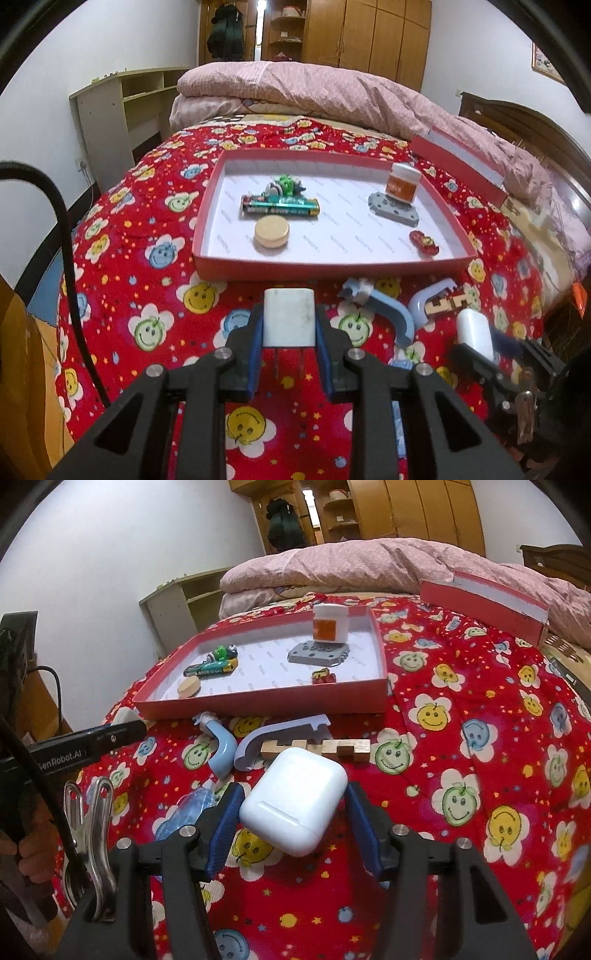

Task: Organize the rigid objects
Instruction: 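Close right gripper on earbud case while left gripper lifts plug charger, then place plug charger in box with left gripper while right gripper sets earbud case inside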

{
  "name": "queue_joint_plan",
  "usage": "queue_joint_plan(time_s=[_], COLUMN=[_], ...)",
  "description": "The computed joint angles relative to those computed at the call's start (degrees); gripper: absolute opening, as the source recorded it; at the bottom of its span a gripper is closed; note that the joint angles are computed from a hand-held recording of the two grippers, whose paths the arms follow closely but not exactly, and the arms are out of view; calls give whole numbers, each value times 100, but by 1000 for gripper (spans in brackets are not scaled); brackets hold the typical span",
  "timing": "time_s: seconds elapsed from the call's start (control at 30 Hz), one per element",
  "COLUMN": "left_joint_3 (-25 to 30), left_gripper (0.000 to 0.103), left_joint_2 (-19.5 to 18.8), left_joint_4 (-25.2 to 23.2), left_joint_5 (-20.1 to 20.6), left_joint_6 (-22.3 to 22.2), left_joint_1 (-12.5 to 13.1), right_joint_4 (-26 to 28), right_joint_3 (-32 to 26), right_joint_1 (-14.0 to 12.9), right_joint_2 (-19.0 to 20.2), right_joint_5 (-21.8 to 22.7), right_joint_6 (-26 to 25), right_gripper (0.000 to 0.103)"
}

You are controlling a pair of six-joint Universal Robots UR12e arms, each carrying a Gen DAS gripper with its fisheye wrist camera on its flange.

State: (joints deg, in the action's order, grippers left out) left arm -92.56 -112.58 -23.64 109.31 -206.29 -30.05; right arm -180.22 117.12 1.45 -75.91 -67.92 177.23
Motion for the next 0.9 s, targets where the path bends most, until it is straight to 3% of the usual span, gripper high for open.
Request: queue_joint_plan(time_s=[0.53,0.9], left_joint_3=[507,766], left_gripper=[26,26], left_joint_2=[-259,-477], left_joint_4=[-169,-283], left_joint_5=[123,-211], left_joint_6=[200,194], left_joint_1=[96,241], right_joint_4=[-4,181], right_joint_3=[-96,-200], right_joint_1=[-125,-94], right_joint_2=[14,-17], right_joint_5=[311,327], right_joint_6=[42,-97], right_gripper=[57,57])
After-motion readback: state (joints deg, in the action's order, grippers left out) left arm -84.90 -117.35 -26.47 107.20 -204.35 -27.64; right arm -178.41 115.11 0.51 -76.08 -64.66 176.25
